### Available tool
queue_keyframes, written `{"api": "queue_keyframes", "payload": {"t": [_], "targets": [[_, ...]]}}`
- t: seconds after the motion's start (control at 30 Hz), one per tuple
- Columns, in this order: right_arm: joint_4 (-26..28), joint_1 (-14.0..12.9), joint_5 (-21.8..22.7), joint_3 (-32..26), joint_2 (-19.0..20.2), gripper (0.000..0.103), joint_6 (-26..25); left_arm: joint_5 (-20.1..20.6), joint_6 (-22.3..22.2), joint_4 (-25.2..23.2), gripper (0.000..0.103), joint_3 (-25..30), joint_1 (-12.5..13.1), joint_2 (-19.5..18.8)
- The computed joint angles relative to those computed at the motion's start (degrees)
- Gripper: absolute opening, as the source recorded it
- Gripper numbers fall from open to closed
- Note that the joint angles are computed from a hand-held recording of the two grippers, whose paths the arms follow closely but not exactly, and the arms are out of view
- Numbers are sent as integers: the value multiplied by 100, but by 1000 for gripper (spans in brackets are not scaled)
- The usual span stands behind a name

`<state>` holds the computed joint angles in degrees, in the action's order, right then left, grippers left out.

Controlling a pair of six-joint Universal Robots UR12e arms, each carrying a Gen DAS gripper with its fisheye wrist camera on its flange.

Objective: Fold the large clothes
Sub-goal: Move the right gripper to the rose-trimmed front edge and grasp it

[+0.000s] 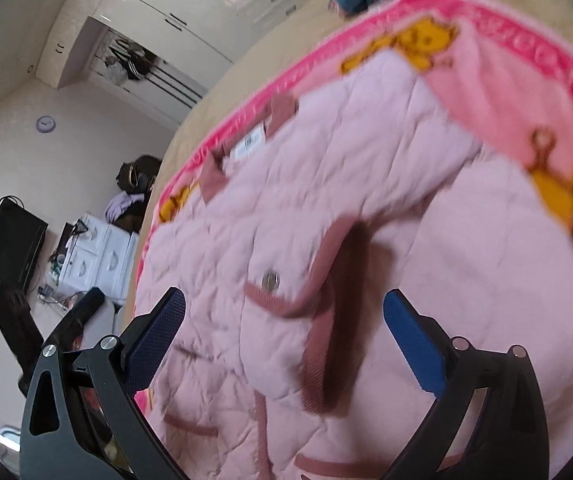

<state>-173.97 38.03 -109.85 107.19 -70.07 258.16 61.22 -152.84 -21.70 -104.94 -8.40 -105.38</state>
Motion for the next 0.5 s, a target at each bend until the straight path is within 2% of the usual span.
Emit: {"api": "queue_keyframes", "payload": {"t": [0.07,0.27,0.5], "targets": [[-9,-13,196,-54,100,99,27,-35,-345,65,94,68,102,-62],[199,-31,332,-163,247,99,153,-136,-1091,120,94,241,307,-189],[267,-81,235,-197,348,99,163,-370,-1605,135,94,336,488,-290]]}}
